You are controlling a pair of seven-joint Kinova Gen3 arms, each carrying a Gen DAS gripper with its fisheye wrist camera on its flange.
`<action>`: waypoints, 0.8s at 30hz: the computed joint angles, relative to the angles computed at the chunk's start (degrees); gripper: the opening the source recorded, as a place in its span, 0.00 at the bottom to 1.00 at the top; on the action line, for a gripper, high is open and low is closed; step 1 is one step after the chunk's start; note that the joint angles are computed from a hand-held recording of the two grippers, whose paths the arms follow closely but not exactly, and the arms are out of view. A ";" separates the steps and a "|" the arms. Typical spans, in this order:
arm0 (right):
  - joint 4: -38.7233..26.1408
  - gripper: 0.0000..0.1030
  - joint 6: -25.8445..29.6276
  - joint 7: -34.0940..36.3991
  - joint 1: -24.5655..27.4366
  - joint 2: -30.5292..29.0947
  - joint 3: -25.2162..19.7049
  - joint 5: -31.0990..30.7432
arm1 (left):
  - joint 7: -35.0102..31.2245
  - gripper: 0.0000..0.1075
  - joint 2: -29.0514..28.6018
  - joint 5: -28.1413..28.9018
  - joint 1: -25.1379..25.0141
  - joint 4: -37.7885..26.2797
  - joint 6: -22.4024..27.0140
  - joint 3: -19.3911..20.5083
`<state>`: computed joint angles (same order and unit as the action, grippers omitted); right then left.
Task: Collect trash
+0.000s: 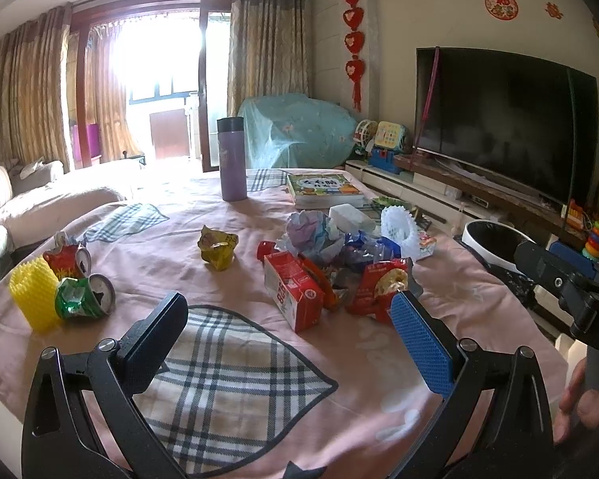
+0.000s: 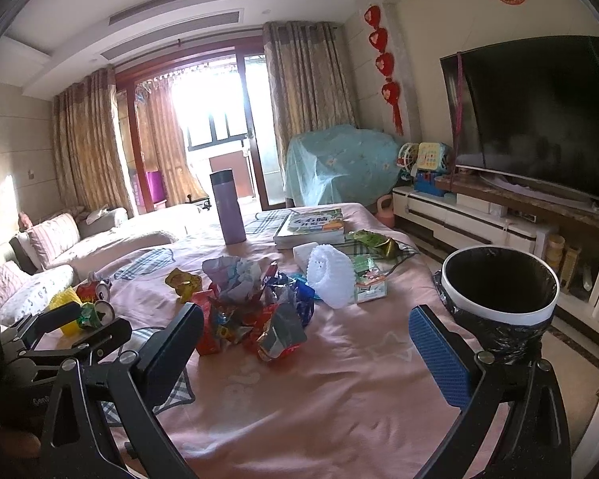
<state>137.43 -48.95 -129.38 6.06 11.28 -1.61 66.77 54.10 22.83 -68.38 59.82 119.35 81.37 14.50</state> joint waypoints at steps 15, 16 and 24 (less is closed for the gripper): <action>-0.21 1.00 0.17 -0.30 -0.03 0.50 -0.14 0.69 | 0.58 0.96 0.20 -0.19 -0.42 0.44 -1.09 -0.17; -0.26 1.00 0.32 -0.38 -0.10 0.53 -0.19 0.72 | 0.66 0.96 0.16 -0.19 -0.48 0.55 -1.26 -0.17; -0.93 1.00 1.29 -2.09 -0.53 1.02 -0.50 1.53 | 1.85 0.96 -0.47 -0.52 -1.45 2.01 -3.46 -0.13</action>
<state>136.50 -47.65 -131.47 5.53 12.29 -2.11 68.30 55.95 22.36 -68.90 58.37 121.36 77.90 14.37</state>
